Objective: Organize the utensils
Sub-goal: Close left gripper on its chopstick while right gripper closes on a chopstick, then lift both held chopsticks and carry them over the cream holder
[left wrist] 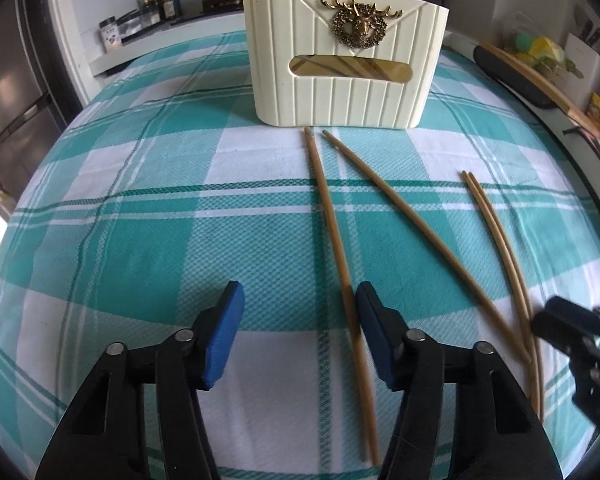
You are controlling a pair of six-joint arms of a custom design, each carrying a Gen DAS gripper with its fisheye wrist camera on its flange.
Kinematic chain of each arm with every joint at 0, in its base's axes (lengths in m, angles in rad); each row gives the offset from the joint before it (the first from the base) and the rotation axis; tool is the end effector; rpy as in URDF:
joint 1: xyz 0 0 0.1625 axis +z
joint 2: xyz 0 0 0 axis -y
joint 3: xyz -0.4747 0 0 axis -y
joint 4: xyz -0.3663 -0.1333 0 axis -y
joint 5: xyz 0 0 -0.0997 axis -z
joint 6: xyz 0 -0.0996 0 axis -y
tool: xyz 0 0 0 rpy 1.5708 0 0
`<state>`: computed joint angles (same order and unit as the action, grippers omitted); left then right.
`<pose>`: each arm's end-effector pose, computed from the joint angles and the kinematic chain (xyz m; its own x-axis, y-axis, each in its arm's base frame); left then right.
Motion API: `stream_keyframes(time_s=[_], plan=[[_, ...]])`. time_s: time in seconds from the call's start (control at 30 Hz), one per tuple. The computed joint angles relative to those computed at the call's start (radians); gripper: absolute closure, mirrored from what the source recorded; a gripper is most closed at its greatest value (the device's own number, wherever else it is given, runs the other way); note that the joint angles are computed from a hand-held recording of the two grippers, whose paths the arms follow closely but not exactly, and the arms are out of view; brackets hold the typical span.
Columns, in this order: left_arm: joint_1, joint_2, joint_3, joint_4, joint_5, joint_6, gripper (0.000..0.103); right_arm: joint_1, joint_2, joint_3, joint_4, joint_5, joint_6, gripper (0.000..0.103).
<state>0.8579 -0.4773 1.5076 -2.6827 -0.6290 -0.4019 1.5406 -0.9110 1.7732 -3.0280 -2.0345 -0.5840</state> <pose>-0.3054 -0.6802 0.0162 -0.7043 0.0133 -0.7098 0.4090 0.8249 -0.3903 0.0687 -0.6642 0.2416 -0.7533 -0.2248 0.6181 -0.4679 0.8436 -0.2634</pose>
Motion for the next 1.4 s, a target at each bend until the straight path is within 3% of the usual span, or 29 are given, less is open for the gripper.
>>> stream_keyframes(time_s=[0.1, 0.17, 0.27, 0.4, 0.63, 0.83, 1.03, 1.1, 1.4], plan=[[0.000, -0.009, 0.016, -0.016, -0.004, 0.030, 0.057, 0.013, 0.006, -0.018, 0.045, -0.024, 0.000, 0.083], [0.000, -0.010, 0.018, -0.025, -0.009, 0.057, 0.076, 0.022, 0.013, -0.033, 0.076, -0.047, -0.006, 0.083], [0.003, -0.017, 0.019, -0.016, -0.023, 0.075, 0.096, 0.022, 0.016, -0.073, 0.164, -0.040, 0.027, 0.090], [0.012, -0.044, 0.046, -0.019, -0.040, 0.059, 0.097, 0.007, 0.003, -0.090, 0.232, 0.002, 0.086, 0.089], [0.023, -0.092, 0.113, -0.050, -0.041, 0.055, 0.097, -0.058, -0.051, -0.085, 0.329, 0.178, 0.215, 0.090], [0.024, -0.108, 0.140, -0.057, -0.027, 0.057, 0.097, -0.023, -0.030, -0.080, 0.274, 0.064, 0.150, 0.091], [0.015, -0.104, 0.147, -0.050, 0.004, 0.059, 0.097, 0.030, 0.032, -0.107, 0.191, -0.107, 0.021, 0.090], [0.016, -0.115, 0.156, -0.039, -0.003, 0.046, 0.097, 0.025, 0.037, -0.119, 0.208, -0.122, 0.019, 0.096], [0.017, -0.229, 0.271, 0.030, -0.049, 0.020, 0.096, 0.028, -0.012, -0.042, 0.164, -0.259, -0.045, 0.095]])
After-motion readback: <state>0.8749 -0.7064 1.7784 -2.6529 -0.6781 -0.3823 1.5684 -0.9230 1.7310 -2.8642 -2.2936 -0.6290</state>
